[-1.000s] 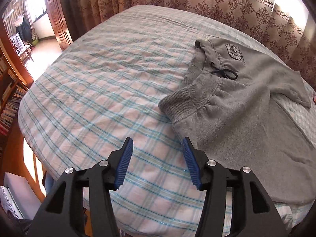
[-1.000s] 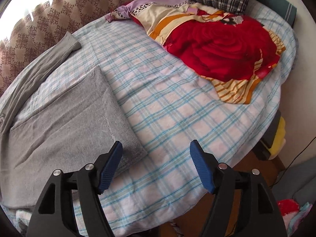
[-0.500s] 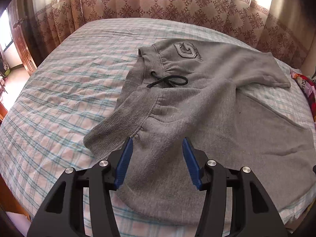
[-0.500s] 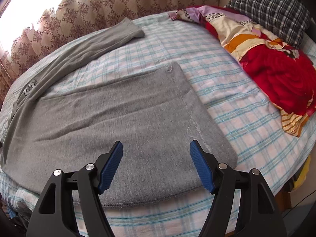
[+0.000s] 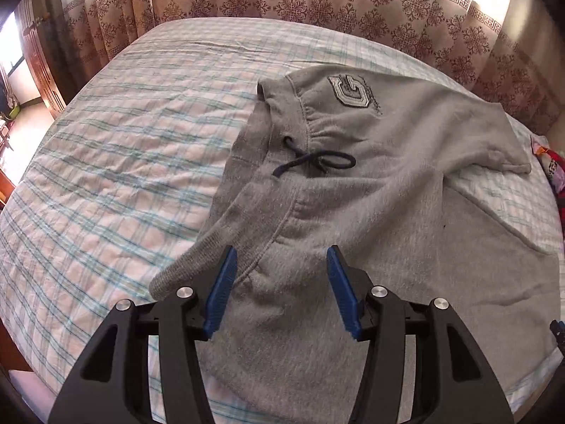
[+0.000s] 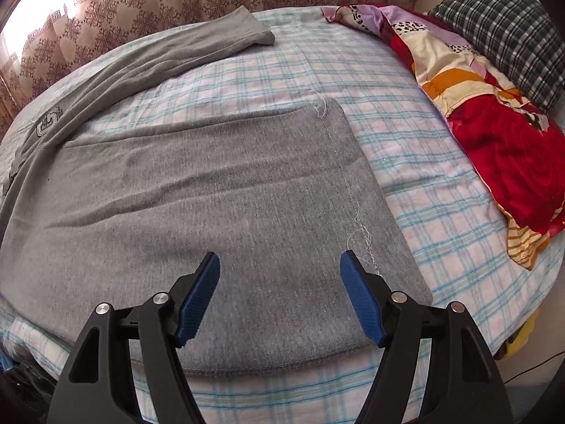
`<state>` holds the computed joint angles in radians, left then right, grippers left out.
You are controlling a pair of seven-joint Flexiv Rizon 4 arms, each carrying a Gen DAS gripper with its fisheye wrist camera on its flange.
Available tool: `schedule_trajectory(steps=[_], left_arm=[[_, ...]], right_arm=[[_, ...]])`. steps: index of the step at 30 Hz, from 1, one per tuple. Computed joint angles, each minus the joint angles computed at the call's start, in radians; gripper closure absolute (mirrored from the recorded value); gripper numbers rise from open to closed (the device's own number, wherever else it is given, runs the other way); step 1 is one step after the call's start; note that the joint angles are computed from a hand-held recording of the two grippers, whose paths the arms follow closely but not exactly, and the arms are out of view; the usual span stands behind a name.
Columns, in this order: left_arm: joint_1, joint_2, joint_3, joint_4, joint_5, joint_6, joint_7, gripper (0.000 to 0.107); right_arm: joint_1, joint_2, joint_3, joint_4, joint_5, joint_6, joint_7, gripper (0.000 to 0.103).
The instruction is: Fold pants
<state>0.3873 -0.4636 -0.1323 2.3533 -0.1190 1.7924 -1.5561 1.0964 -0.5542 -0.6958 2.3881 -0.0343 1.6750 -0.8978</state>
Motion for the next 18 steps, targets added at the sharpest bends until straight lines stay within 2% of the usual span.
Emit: schedule_trajectory(steps=[1,4,6,9,13,18], left_arm=[[0.028,-0.004,-0.028,-0.017,-0.004,-0.008,-0.006,0.046],[0.049,-0.038,-0.045,-0.095,-0.029,-0.032,-0.010,0.046],[0.046,-0.066,-0.042,-0.161,-0.054,-0.073,-0.003,0.046],[0.098,-0.123,-0.103,-0.256,-0.099,-0.136,0.030,0.046],[0.086,-0.207,-0.096,-0.395,-0.174,-0.225,0.073,0.045],[0.132,-0.297,-0.162,-0.520,-0.281,-0.334,0.141,0.046]], right_arm=[[0.003,-0.003,-0.007,-0.009,-0.001,0.004,0.000,0.033],[-0.006,-0.017,-0.009,-0.043,-0.003,0.007,-0.004,0.033],[-0.037,-0.027,0.017,-0.076,-0.013,-0.008,-0.006,0.033],[-0.090,-0.043,0.066,-0.122,-0.045,-0.030,0.004,0.033],[-0.166,-0.055,0.136,-0.180,-0.095,-0.050,0.025,0.033],[-0.257,-0.074,0.213,-0.261,-0.171,-0.094,0.052,0.033]])
